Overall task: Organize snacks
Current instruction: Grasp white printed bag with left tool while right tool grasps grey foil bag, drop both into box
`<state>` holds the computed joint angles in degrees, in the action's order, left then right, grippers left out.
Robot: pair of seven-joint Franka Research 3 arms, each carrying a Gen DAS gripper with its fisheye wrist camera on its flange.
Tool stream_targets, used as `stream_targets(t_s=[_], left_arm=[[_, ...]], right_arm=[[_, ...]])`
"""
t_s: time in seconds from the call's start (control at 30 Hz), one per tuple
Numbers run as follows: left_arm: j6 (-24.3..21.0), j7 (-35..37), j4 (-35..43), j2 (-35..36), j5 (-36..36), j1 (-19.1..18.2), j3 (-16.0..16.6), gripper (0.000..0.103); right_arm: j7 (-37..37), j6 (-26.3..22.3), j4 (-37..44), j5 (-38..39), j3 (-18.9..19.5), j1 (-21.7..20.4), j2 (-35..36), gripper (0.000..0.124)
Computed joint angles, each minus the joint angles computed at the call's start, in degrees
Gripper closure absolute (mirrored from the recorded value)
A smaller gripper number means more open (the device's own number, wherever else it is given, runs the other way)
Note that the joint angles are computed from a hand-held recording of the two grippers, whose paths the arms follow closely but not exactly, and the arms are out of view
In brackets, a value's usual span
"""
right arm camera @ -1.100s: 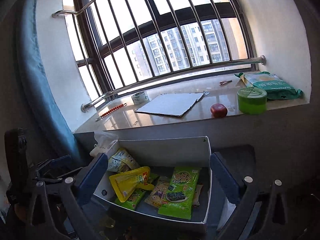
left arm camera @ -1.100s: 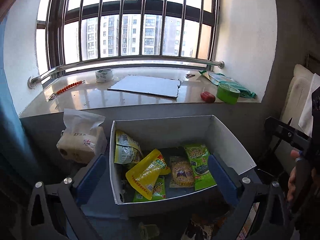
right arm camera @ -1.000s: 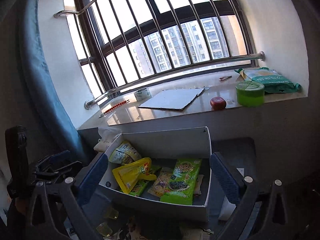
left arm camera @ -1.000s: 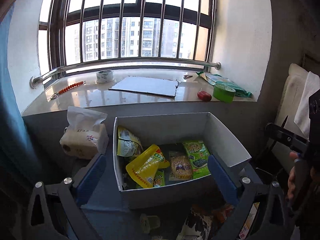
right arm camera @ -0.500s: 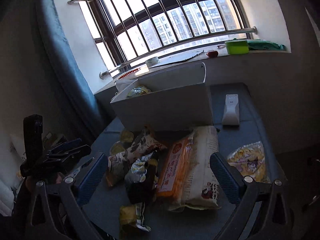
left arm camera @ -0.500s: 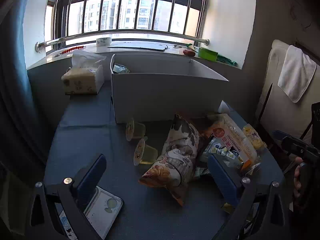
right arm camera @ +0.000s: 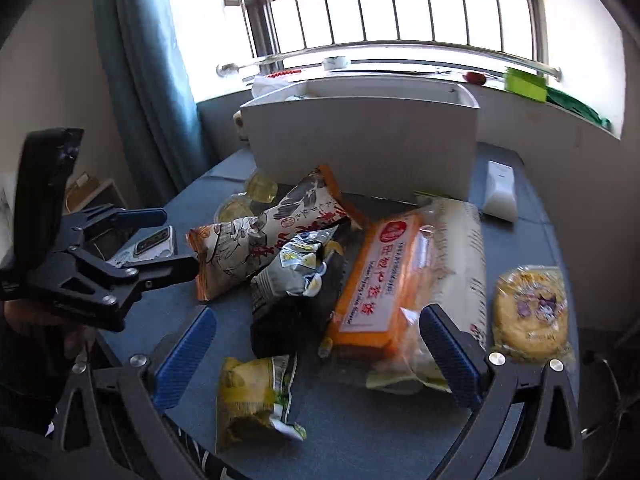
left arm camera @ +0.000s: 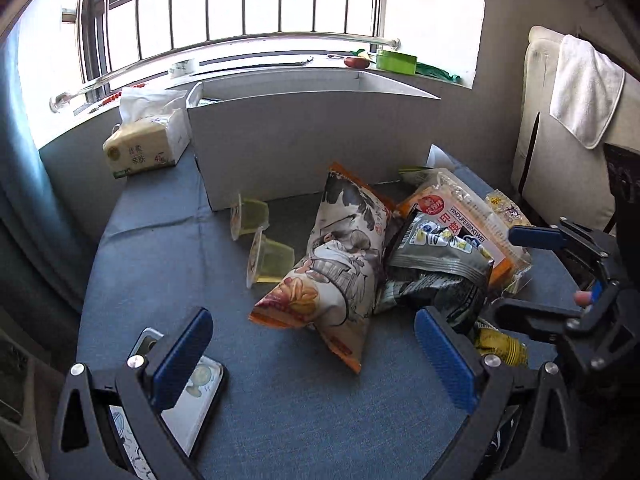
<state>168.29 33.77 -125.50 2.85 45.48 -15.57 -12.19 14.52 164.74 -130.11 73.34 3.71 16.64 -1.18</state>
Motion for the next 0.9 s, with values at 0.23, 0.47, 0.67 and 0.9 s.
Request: stream_targets(t_s=[0.23, 0.47, 0.67, 0.9], left_arm=[[1.62, -3.56, -5.62, -4.46, 0.06, 1.21, -0.76, 0.0], [1.94, -4.02, -6.6, -5.1, -0.07, 2.45, -1.63, 0.0], [1.59, 1.6, -3.11, -2.44, -2.2, 1.89, -1.68, 0.0], [-4.3, 22.36, 10.9, 7.98, -11.41, -0.13, -2.84, 0.0]], right_arm=[[10.48, 3.52, 5.04, -18.14, 1.93, 0.68, 7.21, 0.021], [11.95, 0.62, 5.5, -19.78, 3.75, -1.94, 7.72, 0.071], [1.99, -5.38, 3.45, -1.99, 1.57, -3.93, 1.63, 0.071], [-2.1, -9.73, -1.75, 11.17, -4.16, -5.29, -5.95, 0.071]])
